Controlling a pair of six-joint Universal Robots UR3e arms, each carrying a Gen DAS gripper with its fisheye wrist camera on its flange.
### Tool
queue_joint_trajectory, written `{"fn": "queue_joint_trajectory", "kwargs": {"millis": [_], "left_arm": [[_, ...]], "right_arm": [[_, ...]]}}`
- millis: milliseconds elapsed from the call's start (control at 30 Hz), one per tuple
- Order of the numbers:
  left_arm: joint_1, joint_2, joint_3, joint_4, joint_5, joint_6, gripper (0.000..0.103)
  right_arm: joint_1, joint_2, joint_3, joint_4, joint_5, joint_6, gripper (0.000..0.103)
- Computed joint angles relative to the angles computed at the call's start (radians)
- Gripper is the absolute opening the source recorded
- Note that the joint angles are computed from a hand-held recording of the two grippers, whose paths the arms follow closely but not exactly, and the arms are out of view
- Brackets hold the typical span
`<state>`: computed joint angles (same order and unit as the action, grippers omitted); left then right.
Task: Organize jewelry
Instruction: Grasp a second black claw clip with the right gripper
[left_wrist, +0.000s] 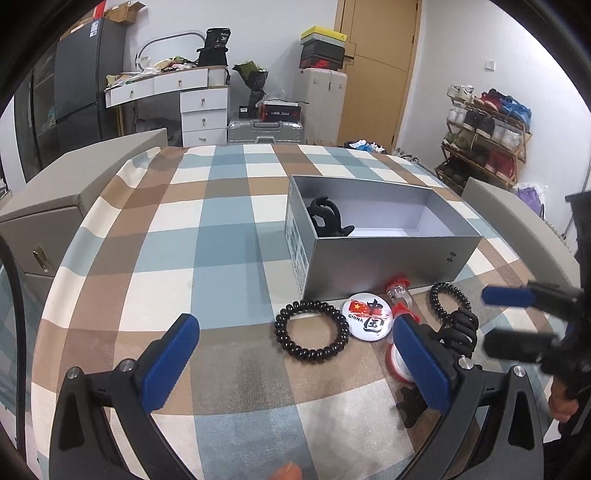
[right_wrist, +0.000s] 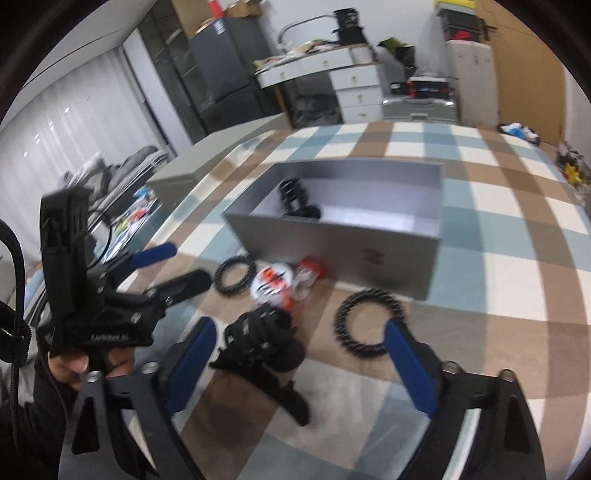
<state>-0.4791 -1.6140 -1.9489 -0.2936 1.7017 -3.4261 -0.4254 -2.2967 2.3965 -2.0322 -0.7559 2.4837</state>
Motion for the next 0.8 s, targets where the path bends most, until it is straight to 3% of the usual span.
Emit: {"fn": "queue_joint_trajectory", "kwargs": {"millis": [200, 500, 800], "left_arm": [[0.008, 0.007, 0.007, -0.049, -0.025, 0.014, 0.102], [0.017, 0.016, 0.019, -0.110, -0.032, 0.011, 0.102], [0.019, 0.024, 0.022, -0.136, -0.051, 0.013, 0.102]], "right_arm": [[0.034, 0.035, 0.007, 0.000, 0.017, -0.007, 0.079], [0.145, 0.154, 0.029, -0.204, -0.053, 0.139, 0.065], [0.149, 0.143, 0.042, -0.229, -0.048, 0.164, 0.060]]}}
